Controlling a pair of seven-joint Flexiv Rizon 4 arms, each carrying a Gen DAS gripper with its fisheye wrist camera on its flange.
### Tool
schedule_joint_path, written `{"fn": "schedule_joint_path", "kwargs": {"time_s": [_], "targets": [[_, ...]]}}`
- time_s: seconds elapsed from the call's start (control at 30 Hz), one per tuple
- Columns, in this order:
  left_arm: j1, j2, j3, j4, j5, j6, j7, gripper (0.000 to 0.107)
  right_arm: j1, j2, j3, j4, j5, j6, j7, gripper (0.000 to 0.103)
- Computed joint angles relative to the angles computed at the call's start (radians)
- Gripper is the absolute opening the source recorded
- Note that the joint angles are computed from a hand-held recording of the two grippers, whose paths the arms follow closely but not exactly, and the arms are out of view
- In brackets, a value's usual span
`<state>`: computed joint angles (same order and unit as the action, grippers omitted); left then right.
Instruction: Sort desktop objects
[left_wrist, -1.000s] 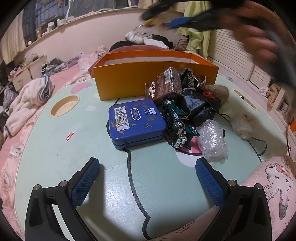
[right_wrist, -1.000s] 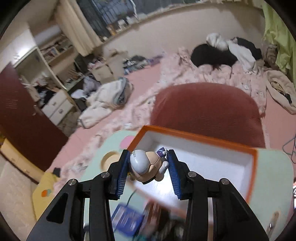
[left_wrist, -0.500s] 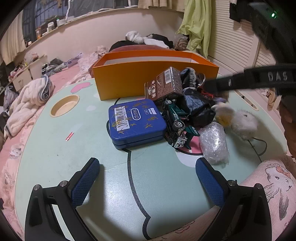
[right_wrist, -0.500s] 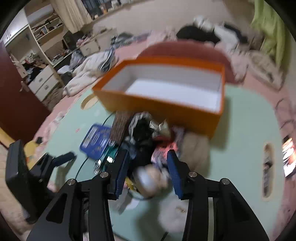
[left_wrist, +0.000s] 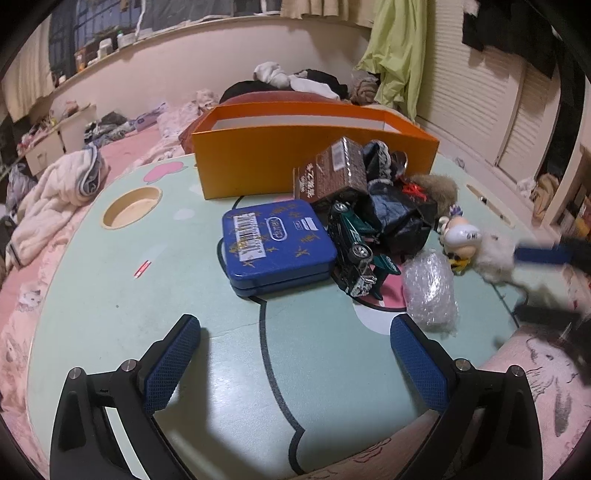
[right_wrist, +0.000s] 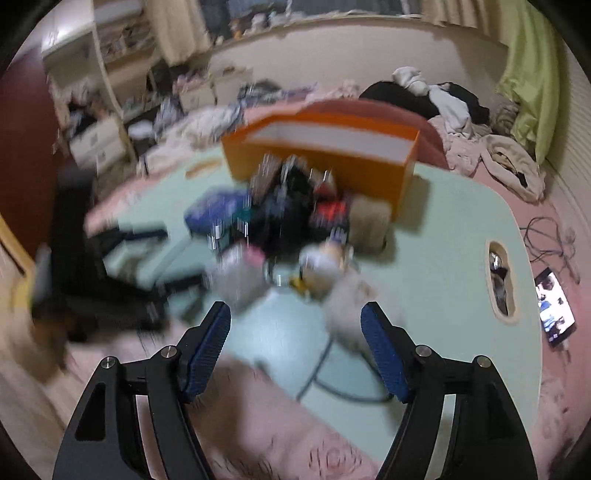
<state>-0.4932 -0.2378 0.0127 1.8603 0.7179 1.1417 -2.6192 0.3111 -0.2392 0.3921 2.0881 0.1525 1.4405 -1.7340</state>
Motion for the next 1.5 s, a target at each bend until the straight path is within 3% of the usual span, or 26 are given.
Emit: {"fn": "schedule_joint_path", "kwargs": {"time_s": [0.07,0.13,0.23,0.3,0.4,0.47,0.57,0.63,0.7,0.8,0.97,1.5], "targets": [[0.006,0.016,0.01,0.011,0.007,0.031,-0.032,0.102,0.055,-0.014,-0.061,0.039,-0.094,0.025,0.066,0.073],[0.012,0.03,0.015,0.002,0.023,0.04,-0.045,0.102,0.002,-0.046,-0.002,0.002,-0.032,0.001,0.043,0.074],[0.046,0.032,0.006,-0.052,0.018,0.063,0.011,0.102,0.008,-0.057,-0.011,-0.01,-0.044,0.017,0.058,0.074],[0.085,0.01,-0.007,-0.107,-0.049,0.097,0.094,0.102,0.028,-0.055,-0.032,0.001,-0.081,0.033,0.078,0.075],[0.176,-0.061,-0.083,-0.184,-0.311,0.11,0.33,0.102,0.013,-0.056,-0.015,0.008,-0.091,0.046,0.083,0.075],[0.19,-0.128,-0.106,-0.286,-0.412,0.029,0.419,0.102,-0.001,-0.055,0.001,0.012,-0.085,0.053,0.081,0.076],[0.141,-0.236,-0.074,-0.466,-0.437,-0.163,0.482,0.099,-0.011,-0.059,0.01,0.016,-0.086,0.065,0.082,0.076],[0.139,-0.288,-0.077,-0.514,-0.504,-0.222,0.517,0.096,-0.023,-0.061,0.023,0.017,-0.083,0.07,0.079,0.076],[0.127,-0.336,-0.067,-0.55,-0.571,-0.3,0.508,0.087,-0.036,-0.07,0.033,0.011,-0.081,0.072,0.071,0.076],[0.02,-0.366,0.042,-0.631,-0.451,-0.387,0.429,0.087,-0.046,-0.073,0.042,0.01,-0.08,0.074,0.068,0.077],[0.04,-0.36,0.013,-0.602,-0.512,-0.364,0.422,0.087,-0.048,-0.076,0.046,0.008,-0.082,0.076,0.069,0.077],[0.008,-0.364,0.044,-0.622,-0.46,-0.372,0.378,0.087,-0.055,-0.077,0.053,0.013,-0.094,0.082,0.081,0.078]]}}
